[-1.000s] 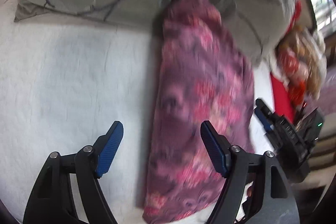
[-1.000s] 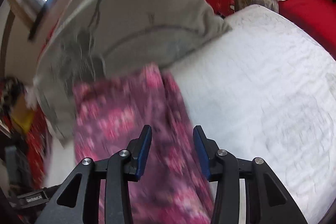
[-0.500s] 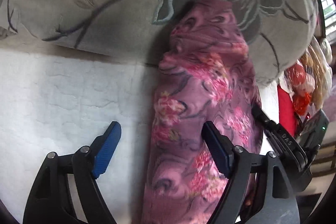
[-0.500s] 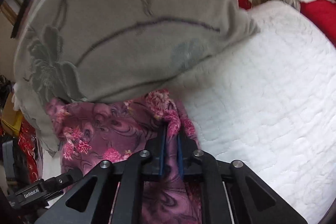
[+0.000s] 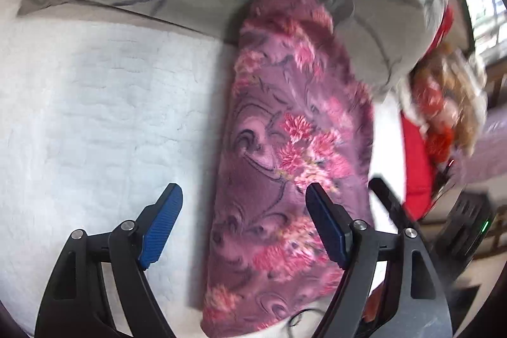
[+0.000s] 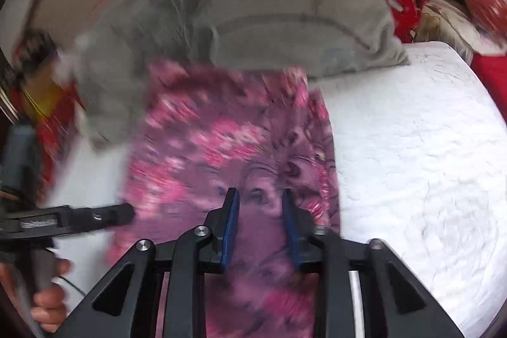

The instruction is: Fold small clothes

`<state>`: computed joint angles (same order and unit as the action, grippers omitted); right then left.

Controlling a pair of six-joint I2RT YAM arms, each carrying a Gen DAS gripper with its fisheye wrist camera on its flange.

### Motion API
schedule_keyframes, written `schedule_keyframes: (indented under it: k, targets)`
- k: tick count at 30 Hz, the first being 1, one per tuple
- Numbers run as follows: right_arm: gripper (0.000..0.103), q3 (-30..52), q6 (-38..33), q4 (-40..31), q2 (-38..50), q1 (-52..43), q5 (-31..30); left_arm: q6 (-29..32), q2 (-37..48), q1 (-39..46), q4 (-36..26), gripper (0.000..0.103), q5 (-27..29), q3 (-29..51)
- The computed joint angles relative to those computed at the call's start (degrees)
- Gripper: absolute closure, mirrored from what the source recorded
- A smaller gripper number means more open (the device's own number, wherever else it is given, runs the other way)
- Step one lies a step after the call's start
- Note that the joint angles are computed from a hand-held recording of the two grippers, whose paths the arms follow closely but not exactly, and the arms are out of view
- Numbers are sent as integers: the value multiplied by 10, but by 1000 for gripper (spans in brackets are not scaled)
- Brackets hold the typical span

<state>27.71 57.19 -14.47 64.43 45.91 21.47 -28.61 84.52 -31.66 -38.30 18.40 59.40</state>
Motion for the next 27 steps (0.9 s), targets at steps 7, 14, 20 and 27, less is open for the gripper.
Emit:
schedule_keyframes:
  k: [7,14,20,27]
  targets:
    - [67,-14,12,-52,-3,24,-8,25,1,43,-15,23,67,-34]
    - [48,-94,31,3,-128,-174,-143,27,33,97,-23,23,142,-12]
    - [30,-97,23,106,-33,-179,-152,14,78,70,3,23,174,16]
    - [71,-31,-21,90,45,-159,-147,-19,77,33,27,42,124,19]
